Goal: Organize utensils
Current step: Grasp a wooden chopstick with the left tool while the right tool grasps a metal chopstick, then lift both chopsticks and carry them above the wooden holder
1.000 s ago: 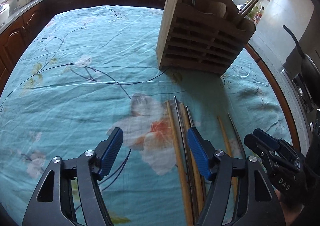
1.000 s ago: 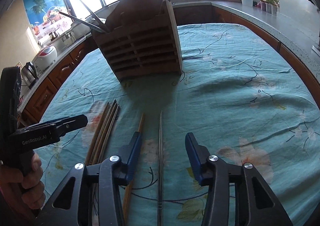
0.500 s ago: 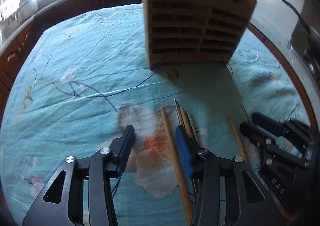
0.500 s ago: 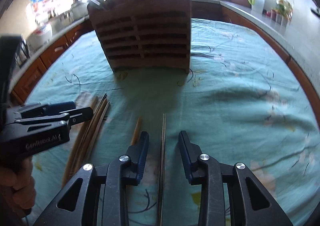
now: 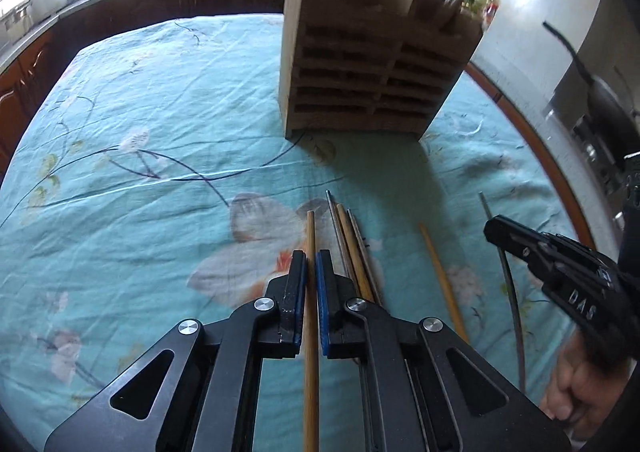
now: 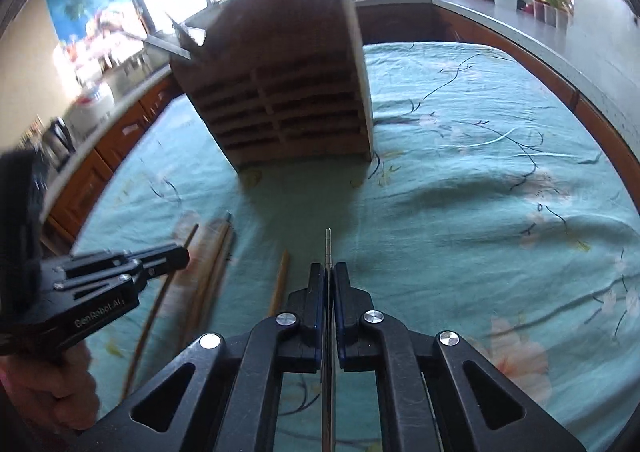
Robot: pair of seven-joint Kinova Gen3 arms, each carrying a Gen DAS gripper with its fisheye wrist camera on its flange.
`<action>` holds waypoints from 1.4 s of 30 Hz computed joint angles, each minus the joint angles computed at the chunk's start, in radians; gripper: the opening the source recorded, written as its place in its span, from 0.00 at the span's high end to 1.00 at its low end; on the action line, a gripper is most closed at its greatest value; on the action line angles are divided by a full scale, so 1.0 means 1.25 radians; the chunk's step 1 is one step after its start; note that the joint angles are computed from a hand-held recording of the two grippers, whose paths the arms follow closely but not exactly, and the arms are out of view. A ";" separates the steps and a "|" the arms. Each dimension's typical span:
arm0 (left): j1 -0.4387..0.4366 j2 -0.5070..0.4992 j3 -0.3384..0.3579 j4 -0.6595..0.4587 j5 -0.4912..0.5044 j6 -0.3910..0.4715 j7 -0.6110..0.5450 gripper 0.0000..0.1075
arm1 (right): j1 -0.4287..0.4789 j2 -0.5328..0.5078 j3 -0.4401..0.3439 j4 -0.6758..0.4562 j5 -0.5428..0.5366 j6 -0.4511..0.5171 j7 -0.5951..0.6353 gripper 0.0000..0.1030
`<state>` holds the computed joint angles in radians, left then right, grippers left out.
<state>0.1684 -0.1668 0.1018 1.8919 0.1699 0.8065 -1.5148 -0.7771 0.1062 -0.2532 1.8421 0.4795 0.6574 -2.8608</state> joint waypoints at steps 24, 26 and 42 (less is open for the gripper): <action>-0.004 -0.234 -0.110 -0.055 0.116 0.061 -0.100 0.96 | 0.125 -0.199 -0.171 -0.013 0.216 0.083 -0.203 0.96; -0.004 -0.238 -0.109 -0.058 0.117 0.057 -0.098 0.96 | 0.133 -0.203 -0.180 -0.016 0.224 0.086 -0.209 0.96; 0.002 -0.252 -0.108 -0.086 0.112 0.030 -0.086 0.96 | 0.169 -0.215 -0.198 -0.027 0.232 0.076 -0.189 0.96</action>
